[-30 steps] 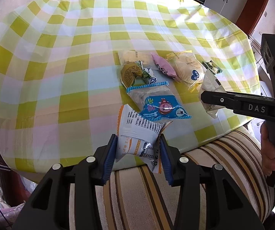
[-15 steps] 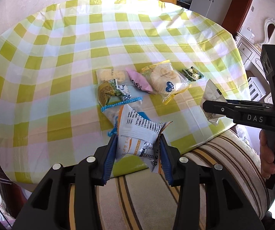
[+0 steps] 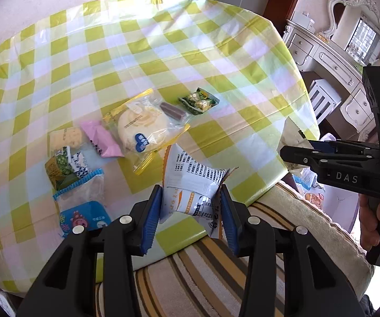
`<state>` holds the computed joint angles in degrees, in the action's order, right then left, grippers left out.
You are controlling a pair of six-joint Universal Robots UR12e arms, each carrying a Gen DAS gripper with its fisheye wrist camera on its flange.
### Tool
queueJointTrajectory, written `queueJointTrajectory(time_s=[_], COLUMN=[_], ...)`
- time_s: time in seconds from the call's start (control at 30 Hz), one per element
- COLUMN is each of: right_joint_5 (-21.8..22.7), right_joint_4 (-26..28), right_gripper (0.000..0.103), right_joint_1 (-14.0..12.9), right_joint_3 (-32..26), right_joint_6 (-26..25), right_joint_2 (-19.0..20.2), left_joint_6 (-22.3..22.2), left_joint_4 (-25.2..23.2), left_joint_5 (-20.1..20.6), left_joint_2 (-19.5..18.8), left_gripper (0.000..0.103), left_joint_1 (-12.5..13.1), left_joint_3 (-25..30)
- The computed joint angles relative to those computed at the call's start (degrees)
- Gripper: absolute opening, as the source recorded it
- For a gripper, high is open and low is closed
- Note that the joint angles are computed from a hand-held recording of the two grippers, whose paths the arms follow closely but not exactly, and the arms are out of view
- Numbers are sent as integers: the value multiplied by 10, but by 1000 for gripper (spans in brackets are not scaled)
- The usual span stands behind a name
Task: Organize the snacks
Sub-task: 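Carry both packets over the white box and open both grippers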
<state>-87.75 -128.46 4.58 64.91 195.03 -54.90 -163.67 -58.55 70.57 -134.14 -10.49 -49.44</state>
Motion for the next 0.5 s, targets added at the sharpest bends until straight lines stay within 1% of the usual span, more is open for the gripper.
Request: queueJointTrajectory(time_s=[0.17, 0.33, 0.43, 0.5], right_joint_5=[-32, -67, -86, -99], right_joint_4=[-3, 0, 1, 4], right_gripper=[39, 39, 39, 39], right_joint_1=[-13, -27, -36, -41], right_joint_3=[32, 67, 90, 104], right_joint_6=[28, 54, 72, 85], right_joint_2=[-20, -41, -54, -62], left_joint_6=[33, 79, 108, 131], left_joint_4=[-33, -73, -107, -138], left_joint_5=[-14, -27, -34, -42], left_joint_2=[-21, -40, -55, -67], left_gripper=[42, 42, 42, 42], left_joint_1=[-16, -35, -48, -56], left_joint_3=[40, 79, 108, 132])
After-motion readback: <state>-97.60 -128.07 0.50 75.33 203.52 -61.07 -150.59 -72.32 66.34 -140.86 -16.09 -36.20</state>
